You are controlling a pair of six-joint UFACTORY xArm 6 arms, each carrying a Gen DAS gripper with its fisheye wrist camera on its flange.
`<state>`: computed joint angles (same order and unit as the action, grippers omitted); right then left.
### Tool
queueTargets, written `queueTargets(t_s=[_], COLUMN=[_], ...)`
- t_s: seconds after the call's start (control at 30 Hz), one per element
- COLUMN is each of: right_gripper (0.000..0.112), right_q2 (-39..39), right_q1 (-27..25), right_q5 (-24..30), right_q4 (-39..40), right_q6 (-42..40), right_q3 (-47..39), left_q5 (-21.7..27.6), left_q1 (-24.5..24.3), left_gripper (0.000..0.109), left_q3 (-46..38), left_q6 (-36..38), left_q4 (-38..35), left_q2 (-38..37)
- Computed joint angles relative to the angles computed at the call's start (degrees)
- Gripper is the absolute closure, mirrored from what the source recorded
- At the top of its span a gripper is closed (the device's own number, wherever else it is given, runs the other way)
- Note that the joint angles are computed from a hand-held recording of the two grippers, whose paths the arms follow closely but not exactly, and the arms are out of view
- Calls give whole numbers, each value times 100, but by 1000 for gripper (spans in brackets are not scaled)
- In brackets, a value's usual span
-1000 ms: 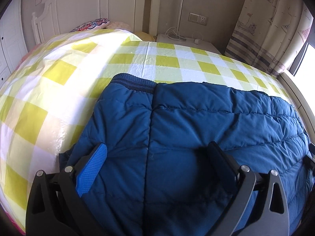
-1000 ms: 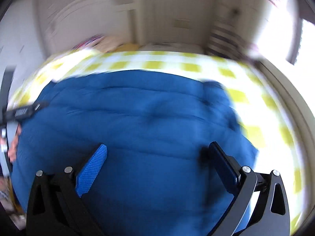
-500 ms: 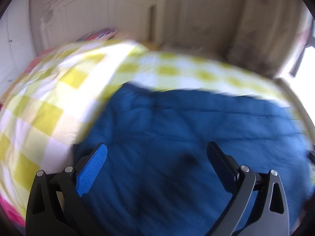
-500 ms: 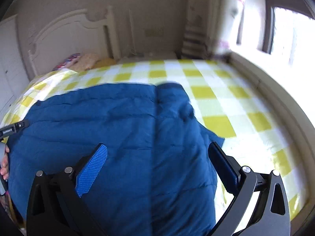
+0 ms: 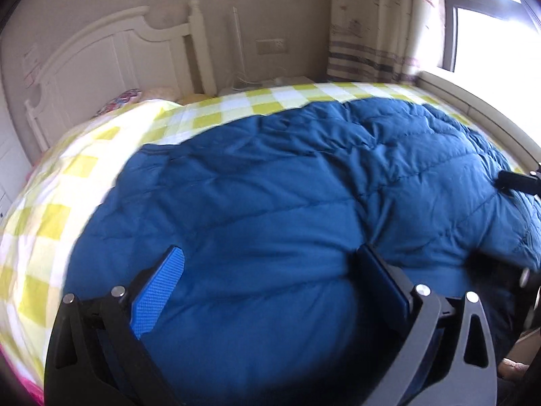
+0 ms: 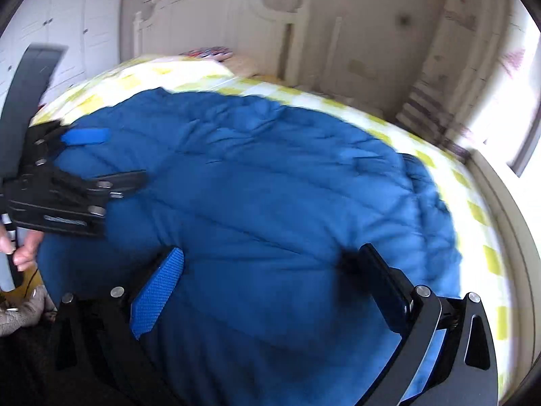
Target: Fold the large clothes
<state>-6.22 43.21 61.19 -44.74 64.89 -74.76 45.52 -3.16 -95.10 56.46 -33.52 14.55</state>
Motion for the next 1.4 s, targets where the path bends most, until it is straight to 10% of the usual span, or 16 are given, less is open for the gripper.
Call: queueTargets(t_s=[0.2, 0.37, 0.6, 0.93, 1.27, 1.4], right_gripper=[14, 14, 35, 36, 21, 61], right_q2=[-1625, -3027, -4884, -4597, -2926, -2934], right_q1=[36, 562, 1612, 506, -1109, -1158], right_q5=[236, 1487, 332, -1608, -2870, -2937], right_q4=[-180, -252, -781, -1196, 146, -1056], right_q6=[1335, 2682, 5224, 5653, 4530, 5726], right_q3=[1585, 2557, 4387, 4592, 3465, 3565], left_q5=[5, 345, -442, -369, -107, 336], left_q1=[582, 975, 812, 826, 894, 947], left_gripper=[7, 7, 7, 7, 7, 9], left_q3=[-43, -631, 9, -49, -233, -498], left_q6=[-72, -271, -260, -130, 51, -499], left_q4=[-96, -108, 33, -48, -230, 135], left_q2=[26, 460, 141, 183, 306, 299])
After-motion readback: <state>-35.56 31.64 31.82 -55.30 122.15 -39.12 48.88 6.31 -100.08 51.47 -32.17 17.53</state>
